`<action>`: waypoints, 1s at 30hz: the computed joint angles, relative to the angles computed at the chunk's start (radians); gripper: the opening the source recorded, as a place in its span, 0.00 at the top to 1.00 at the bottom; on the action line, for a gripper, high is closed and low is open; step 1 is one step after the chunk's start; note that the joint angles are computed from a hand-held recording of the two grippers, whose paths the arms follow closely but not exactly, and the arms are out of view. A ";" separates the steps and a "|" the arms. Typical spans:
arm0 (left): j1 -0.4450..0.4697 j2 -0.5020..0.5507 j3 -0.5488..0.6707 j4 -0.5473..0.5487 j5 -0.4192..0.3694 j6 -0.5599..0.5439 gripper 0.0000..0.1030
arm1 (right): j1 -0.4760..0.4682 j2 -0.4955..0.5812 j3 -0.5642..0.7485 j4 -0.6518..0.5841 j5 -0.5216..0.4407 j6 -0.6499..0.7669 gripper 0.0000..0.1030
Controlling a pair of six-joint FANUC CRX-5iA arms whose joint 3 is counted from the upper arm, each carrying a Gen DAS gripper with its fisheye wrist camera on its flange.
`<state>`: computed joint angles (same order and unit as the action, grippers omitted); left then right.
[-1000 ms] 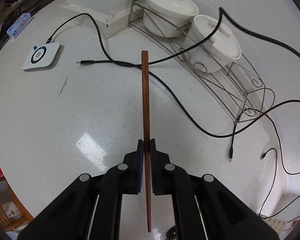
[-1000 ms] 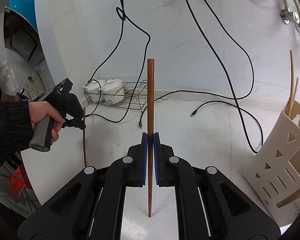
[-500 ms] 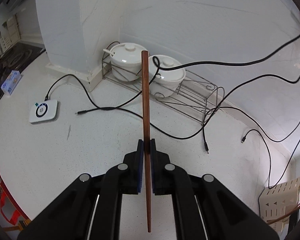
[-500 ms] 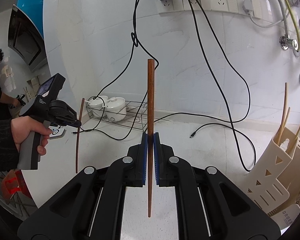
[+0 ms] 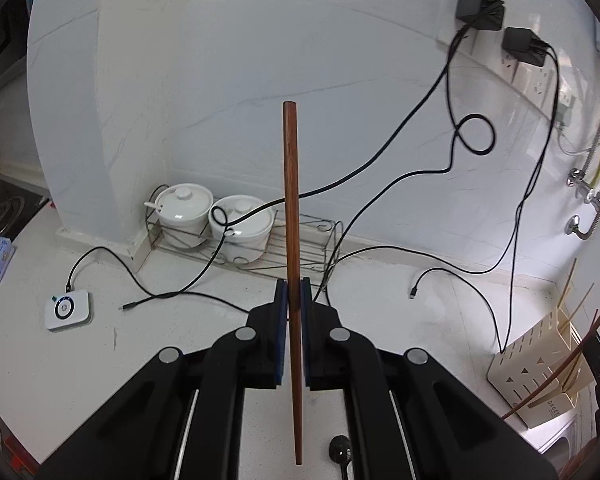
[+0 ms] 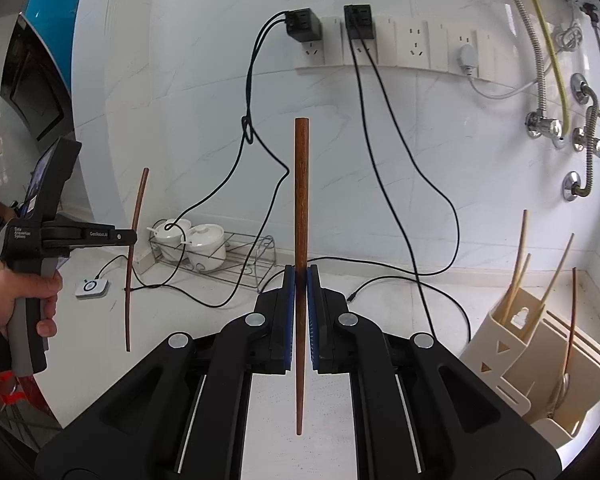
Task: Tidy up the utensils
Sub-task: 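Lift the chopstick with the left gripper and carry it toward the holder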
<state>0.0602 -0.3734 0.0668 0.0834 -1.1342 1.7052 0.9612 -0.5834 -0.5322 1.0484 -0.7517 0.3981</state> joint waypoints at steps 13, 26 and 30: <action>-0.217 -0.033 -0.017 0.047 0.204 -0.085 0.94 | 0.139 -0.090 -0.047 0.260 -0.365 -0.181 0.94; -0.420 0.100 0.013 0.262 0.460 -0.270 0.94 | 0.217 -0.183 -0.074 0.359 -0.692 -0.229 0.94; -0.480 0.148 0.025 0.328 0.533 -0.338 0.94 | 0.195 -0.204 -0.084 0.378 -0.720 -0.229 0.94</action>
<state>-0.4197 -0.2253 0.0921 0.4112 -0.6010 1.3668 1.1564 -0.7869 -0.6159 1.4266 -1.4712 0.1690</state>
